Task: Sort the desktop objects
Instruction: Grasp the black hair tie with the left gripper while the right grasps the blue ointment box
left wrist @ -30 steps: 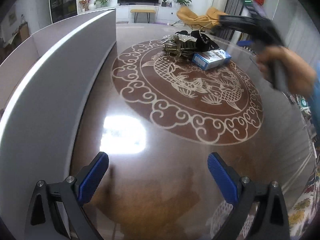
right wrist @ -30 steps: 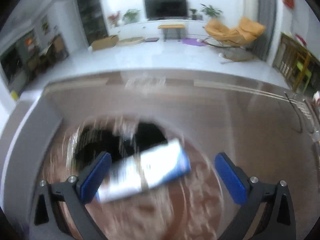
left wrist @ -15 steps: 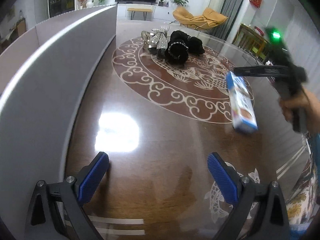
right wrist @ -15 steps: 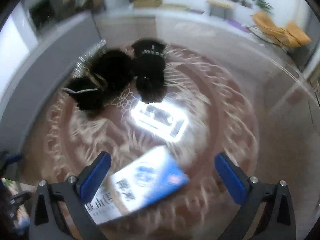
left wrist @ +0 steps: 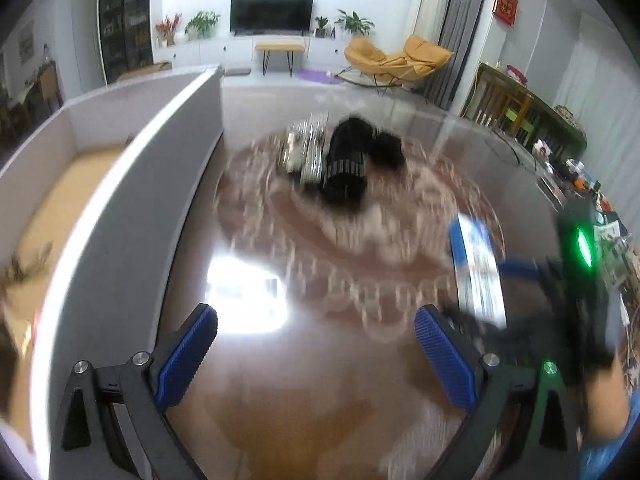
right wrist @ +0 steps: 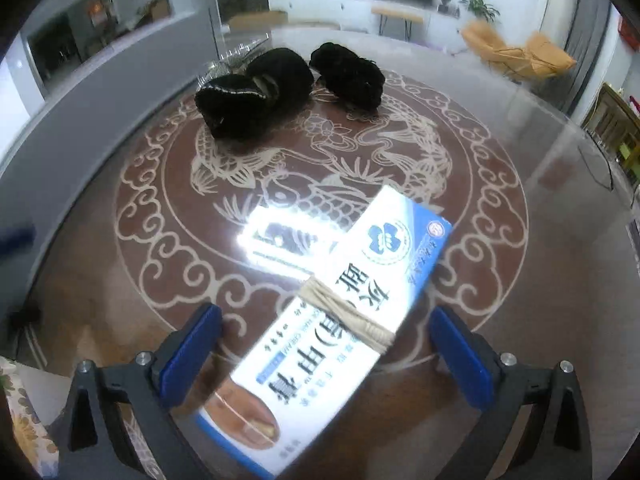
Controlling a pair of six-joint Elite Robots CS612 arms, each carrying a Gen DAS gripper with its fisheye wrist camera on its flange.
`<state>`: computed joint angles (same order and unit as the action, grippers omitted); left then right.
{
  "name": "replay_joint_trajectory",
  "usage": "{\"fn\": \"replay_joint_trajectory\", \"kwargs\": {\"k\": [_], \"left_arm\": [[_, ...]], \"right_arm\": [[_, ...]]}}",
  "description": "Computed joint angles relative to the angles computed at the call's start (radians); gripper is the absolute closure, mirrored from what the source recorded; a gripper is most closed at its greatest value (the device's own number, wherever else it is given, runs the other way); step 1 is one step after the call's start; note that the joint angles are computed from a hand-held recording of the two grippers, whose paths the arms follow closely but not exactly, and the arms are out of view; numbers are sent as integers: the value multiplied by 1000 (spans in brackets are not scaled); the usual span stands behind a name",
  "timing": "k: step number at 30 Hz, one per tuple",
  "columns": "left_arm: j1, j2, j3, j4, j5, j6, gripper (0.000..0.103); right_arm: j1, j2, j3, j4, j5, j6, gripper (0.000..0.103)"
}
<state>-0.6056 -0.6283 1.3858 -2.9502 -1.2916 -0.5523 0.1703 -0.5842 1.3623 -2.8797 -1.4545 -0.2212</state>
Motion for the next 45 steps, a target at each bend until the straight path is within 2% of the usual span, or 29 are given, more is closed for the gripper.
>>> {"fn": "replay_joint_trajectory", "kwargs": {"k": [5, 8, 10, 12, 13, 14, 15, 16, 17, 20, 26, 27, 29, 30, 31, 36, 41, 45], "left_arm": [[22, 113, -254, 119, 23, 60, 2], [21, 196, -426, 264, 73, 110, 2], [20, 236, -504, 342, 103, 110, 3], [25, 269, -565, 399, 95, 90, 2], [28, 284, -588, 418, 88, 81, 6], [28, 292, -599, 428, 99, 77, 14], [28, 295, -602, 431, 109, 77, 46], [32, 297, -603, 440, 87, 68, 67], [35, 294, -593, 434, 68, 52, 67], [29, 249, -483, 328, 51, 55, 68], [-16, 91, -142, 137, -23, 55, 67], [-26, 72, -102, 122, -20, 51, 64], [-39, 38, -26, 90, -21, 32, 49], [-41, 28, -5, 87, -24, 21, 30], [-43, 19, 17, 75, -28, 12, 18], [-38, 5, 84, -65, -96, 40, 18], [-44, -1, 108, -217, -74, 124, 18], [-42, 29, 32, -123, -76, 182, 19]], "right_arm": [[-35, -32, 78, -65, 24, -25, 0], [-49, -45, 102, -100, 44, -39, 2], [-51, -49, 115, -127, 43, -32, 2], [-55, -59, 131, -136, 45, -30, 3], [-55, -60, 133, -138, 46, -30, 3], [-55, -58, 130, -137, 46, -30, 3], [-55, -58, 129, -137, 46, -30, 3], [-55, -58, 130, -137, 46, -30, 3], [-55, -58, 129, -137, 46, -30, 3], [-55, -58, 129, -136, 47, -30, 3], [-53, -57, 126, -136, 37, -20, 2], [-52, -57, 125, -132, 30, -17, 0], [-52, -56, 123, -130, 27, -12, 0], [-52, -56, 123, -130, 26, -12, 0], [-52, -53, 118, -128, 26, -11, 0], [-51, -52, 117, -128, 26, -11, 0], [-51, -53, 120, -134, 21, -6, 0], [-51, -50, 117, -133, 21, -7, 0]]}}
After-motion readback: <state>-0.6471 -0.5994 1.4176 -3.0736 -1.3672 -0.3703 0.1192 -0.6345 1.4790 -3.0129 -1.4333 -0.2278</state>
